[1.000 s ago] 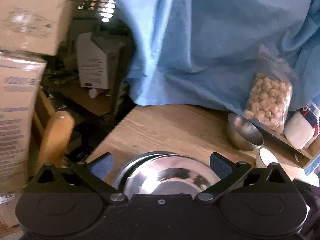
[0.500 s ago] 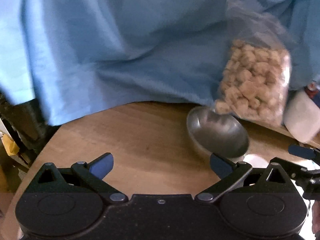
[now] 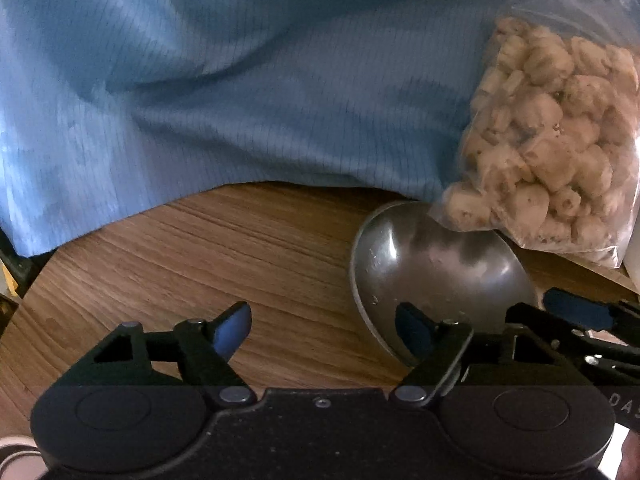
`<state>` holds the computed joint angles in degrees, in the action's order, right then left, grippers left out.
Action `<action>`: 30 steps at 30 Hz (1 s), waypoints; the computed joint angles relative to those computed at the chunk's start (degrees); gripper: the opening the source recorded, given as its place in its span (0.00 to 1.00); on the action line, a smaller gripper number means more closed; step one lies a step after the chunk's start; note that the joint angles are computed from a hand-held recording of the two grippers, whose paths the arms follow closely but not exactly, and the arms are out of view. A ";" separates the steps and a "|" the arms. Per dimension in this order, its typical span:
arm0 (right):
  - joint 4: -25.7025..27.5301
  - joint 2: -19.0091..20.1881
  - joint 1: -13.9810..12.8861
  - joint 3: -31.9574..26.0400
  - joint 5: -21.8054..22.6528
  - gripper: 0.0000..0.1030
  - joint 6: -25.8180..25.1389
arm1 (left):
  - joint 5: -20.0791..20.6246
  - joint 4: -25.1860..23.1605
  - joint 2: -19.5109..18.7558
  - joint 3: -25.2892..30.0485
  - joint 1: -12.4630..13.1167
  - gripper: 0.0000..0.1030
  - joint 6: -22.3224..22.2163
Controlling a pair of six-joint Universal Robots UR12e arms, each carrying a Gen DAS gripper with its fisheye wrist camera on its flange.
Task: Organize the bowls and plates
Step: 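Move both grippers to the steel bowl and close them on its rim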
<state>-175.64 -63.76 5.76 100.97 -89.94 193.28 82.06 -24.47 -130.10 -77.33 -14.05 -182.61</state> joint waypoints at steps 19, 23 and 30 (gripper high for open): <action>4.05 1.22 0.84 -3.71 6.35 0.29 3.07 | -10.00 -1.70 2.78 -2.28 2.78 0.23 -5.09; 5.06 0.48 0.61 -3.39 10.82 0.29 5.31 | -9.76 0.21 5.25 -5.47 3.37 0.25 -4.64; 3.70 -2.39 0.59 0.30 14.36 0.28 6.22 | -11.84 2.35 9.06 -11.03 4.09 0.24 -4.29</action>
